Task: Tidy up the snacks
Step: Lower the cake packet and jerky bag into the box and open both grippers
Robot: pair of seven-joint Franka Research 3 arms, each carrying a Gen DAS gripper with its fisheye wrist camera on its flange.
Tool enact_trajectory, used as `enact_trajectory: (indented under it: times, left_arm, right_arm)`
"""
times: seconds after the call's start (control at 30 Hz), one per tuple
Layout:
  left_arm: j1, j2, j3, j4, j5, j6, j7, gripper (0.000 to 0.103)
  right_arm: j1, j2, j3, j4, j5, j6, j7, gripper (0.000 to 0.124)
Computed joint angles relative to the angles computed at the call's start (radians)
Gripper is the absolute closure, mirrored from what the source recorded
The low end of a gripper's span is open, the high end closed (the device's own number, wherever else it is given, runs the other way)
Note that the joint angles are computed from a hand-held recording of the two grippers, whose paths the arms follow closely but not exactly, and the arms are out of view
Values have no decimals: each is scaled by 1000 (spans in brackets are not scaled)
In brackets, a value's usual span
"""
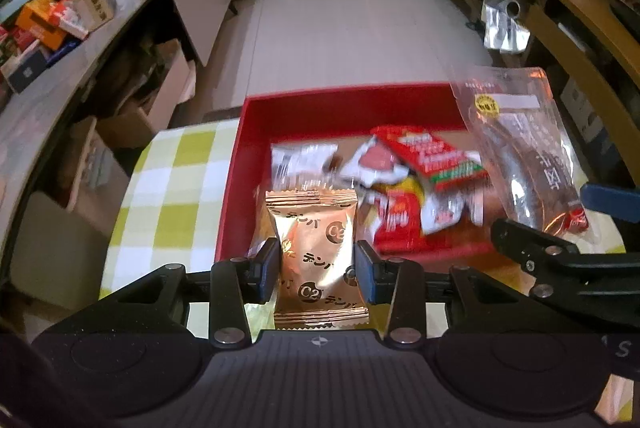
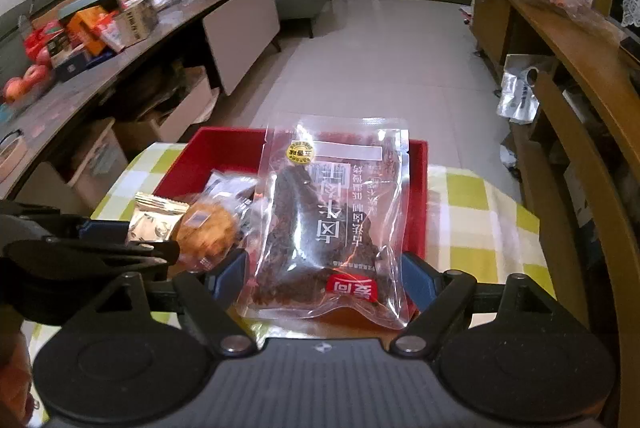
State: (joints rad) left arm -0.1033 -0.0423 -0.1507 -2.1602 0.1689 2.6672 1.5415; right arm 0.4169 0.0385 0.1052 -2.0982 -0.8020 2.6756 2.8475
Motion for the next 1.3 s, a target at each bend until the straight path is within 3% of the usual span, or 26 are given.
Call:
enact_trajectory:
  times: [0.4, 0.7, 1.1, 1.3]
  left_arm:
    - [-11, 150, -9, 138, 120, -16, -125, 55]
    - [-12, 201, -10, 183, 150, -54, -144, 55]
    - [-13, 216, -9, 211, 168, -101, -130, 52]
    - [-15, 222, -7, 225, 177, -128, -135, 46]
  right_arm:
    - [5, 112, -61, 78, 76, 31, -86, 37]
    - [35, 175, -102, 130, 140, 15, -144, 36]
    - [57, 209, -106, 187, 257, -76, -278, 32]
    - [68, 214, -111, 207, 271, -117, -294, 30]
